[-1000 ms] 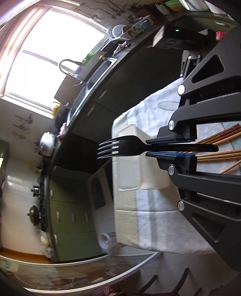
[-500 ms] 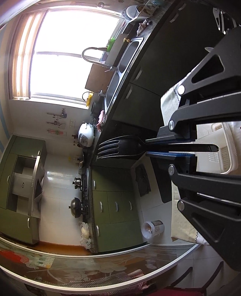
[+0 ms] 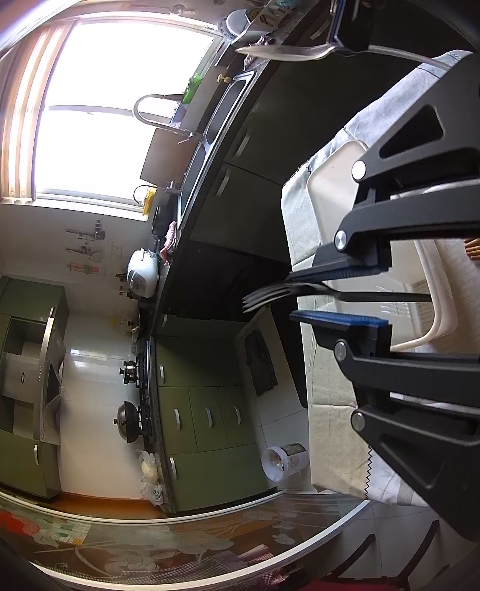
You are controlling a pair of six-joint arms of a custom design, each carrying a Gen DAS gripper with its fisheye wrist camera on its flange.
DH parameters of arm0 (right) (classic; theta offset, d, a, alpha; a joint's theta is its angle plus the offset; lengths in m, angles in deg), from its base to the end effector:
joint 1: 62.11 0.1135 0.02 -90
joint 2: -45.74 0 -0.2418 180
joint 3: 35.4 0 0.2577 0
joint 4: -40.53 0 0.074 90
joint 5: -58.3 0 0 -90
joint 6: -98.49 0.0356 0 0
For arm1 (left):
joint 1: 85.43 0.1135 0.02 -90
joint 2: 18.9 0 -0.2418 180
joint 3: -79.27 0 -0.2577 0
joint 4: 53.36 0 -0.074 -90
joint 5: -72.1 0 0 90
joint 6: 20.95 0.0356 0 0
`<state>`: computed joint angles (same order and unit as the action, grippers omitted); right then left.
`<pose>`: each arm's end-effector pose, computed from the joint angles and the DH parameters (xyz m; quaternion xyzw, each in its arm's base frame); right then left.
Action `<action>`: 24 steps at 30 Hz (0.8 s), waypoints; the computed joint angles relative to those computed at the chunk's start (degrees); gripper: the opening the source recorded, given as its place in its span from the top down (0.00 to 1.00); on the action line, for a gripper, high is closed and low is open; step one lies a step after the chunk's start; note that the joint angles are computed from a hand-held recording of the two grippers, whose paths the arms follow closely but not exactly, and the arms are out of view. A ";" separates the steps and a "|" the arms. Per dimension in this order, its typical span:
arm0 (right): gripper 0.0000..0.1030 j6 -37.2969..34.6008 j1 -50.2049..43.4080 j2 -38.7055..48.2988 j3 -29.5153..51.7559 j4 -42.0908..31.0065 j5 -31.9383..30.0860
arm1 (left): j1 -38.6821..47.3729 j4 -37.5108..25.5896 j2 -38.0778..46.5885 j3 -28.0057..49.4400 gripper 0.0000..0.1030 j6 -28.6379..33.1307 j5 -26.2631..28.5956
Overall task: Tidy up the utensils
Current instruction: 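Drop the fork into the white caddy with the left gripper while the right gripper drops the spoon in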
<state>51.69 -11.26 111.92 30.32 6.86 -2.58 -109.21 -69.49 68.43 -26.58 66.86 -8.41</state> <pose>0.1820 0.1961 0.2737 0.0605 0.8611 0.1803 0.4716 0.3223 -0.1484 0.2429 0.2021 0.8370 -0.1827 0.4746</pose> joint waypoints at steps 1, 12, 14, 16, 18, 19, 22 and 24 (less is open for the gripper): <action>0.91 -0.87 -0.62 1.12 1.11 0.63 -0.11 | 0.57 -0.34 -0.22 0.04 0.79 -0.11 0.89; 0.91 -12.66 -7.90 15.56 14.83 14.62 6.91 | 5.59 -3.89 -15.21 -9.28 0.72 -0.42 7.42; 0.91 -16.01 -8.42 19.61 16.88 17.87 10.46 | 6.19 -5.08 -17.74 -10.84 0.72 0.41 8.00; 0.91 -17.49 -8.99 23.28 18.16 19.93 11.79 | 7.03 -6.22 -19.65 -11.84 0.72 0.55 9.06; 0.91 -16.81 -9.95 25.61 18.52 20.17 10.58 | 7.79 -7.13 -20.93 -12.42 0.71 0.74 10.12; 0.91 -16.40 -10.28 26.37 18.29 20.46 10.00 | 8.13 -7.54 -21.36 -12.49 0.71 0.89 10.50; 0.91 -15.41 -10.20 27.32 16.27 21.90 9.45 | 8.38 -8.01 -22.18 -13.04 0.71 1.10 11.06; 0.91 -14.96 -9.64 27.52 14.39 23.07 9.71 | 8.02 -8.53 -22.52 -13.14 0.71 1.11 10.88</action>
